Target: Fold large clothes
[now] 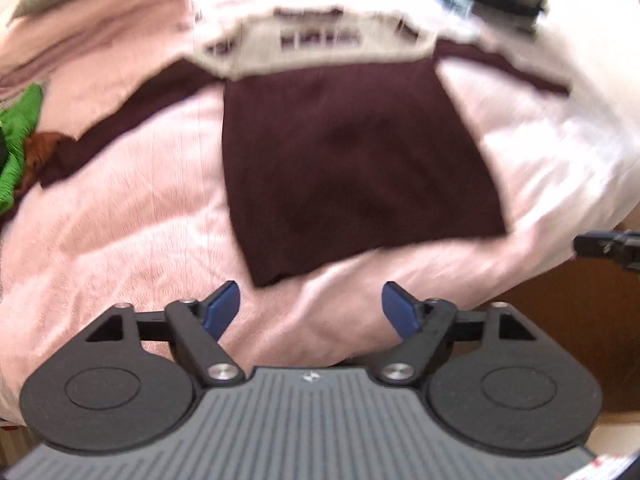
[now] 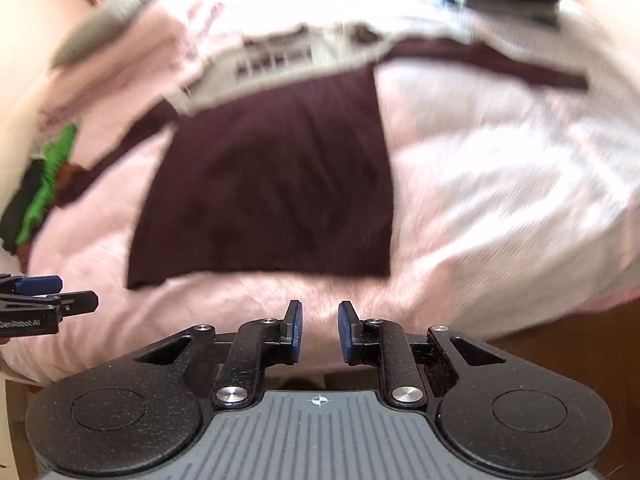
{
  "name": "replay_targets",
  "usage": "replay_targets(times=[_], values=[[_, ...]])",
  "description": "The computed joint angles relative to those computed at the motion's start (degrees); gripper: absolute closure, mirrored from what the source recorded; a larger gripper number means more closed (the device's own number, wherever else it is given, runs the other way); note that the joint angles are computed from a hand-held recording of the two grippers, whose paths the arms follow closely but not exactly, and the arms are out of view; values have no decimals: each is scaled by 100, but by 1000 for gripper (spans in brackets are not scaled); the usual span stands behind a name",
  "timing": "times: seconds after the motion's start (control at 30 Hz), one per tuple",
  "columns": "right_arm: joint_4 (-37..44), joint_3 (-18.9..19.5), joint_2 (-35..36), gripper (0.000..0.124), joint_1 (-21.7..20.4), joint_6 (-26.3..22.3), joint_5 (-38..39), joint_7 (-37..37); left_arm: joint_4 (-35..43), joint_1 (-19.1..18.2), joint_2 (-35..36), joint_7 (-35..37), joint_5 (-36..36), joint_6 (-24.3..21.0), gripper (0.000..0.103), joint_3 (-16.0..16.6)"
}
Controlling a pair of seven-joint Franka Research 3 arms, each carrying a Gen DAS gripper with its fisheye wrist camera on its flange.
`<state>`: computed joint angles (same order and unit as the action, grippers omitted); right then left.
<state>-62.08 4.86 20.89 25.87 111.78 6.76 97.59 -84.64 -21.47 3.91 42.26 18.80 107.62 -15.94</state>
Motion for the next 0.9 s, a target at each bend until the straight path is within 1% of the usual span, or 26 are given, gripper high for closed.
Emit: replay_targets(times=[0.03,0.07,0.1,0.17,0.2,0.23,0.27,0.3,0.33,0.4,0.5,0.53,0.57,0.63,0.67,0.8,0.9], values=[[-2,-3,-101,102,35,29,-59,9,108,-41,-44,-99,87,-57,18,-25],[-32,-6,-220,96,55,61,-105,20,334,-121,-8,-246,269,-201,14,-76],[-52,-6,-320,88,62,89,-132,42,571,-194,48,-319,461,-357,13,-107],[242,-3,-288,78,113,3,-231,141,1055,-398,206,-390,808,-735,10,-192],[352,0,-300,76,135,-60,-270,171,1275,-499,277,-383,940,-940,8,-206],[401,4,-344,76,153,-94,-300,183,1563,-631,407,-396,1110,-1180,6,-221],[434,11,-395,75,172,-134,-330,192,1650,-726,399,-357,1229,-1265,2,-216],[461,17,-445,75,195,-184,-368,207,1680,-810,367,-341,1371,-1296,1,-211],[542,22,-448,75,209,-262,-404,207,1656,-858,311,-368,1443,-1253,1,-201],[714,40,-429,75,232,-430,-422,191,1469,-869,63,-656,1341,-1129,1,-196],[762,67,-511,75,191,-573,-268,154,1465,-810,-52,-1103,1125,-1151,1,-208],[734,79,-540,75,182,-573,-222,130,1505,-796,-62,-1168,1066,-1226,2,-225],[730,88,-566,75,186,-615,-213,109,1644,-808,0,-1181,1076,-1402,2,-253],[782,98,-576,75,225,-737,-273,86,2094,-948,254,-1133,1275,-1885,4,-312],[752,103,-603,75,247,-766,-295,80,2235,-1022,330,-1093,1353,-2011,4,-310],[667,126,-690,75,249,-826,-227,85,2591,-1271,519,-1055,1493,-2309,4,-258],[508,141,-806,75,241,-801,-210,42,2677,-1373,560,-1073,1464,-2388,4,-207]])
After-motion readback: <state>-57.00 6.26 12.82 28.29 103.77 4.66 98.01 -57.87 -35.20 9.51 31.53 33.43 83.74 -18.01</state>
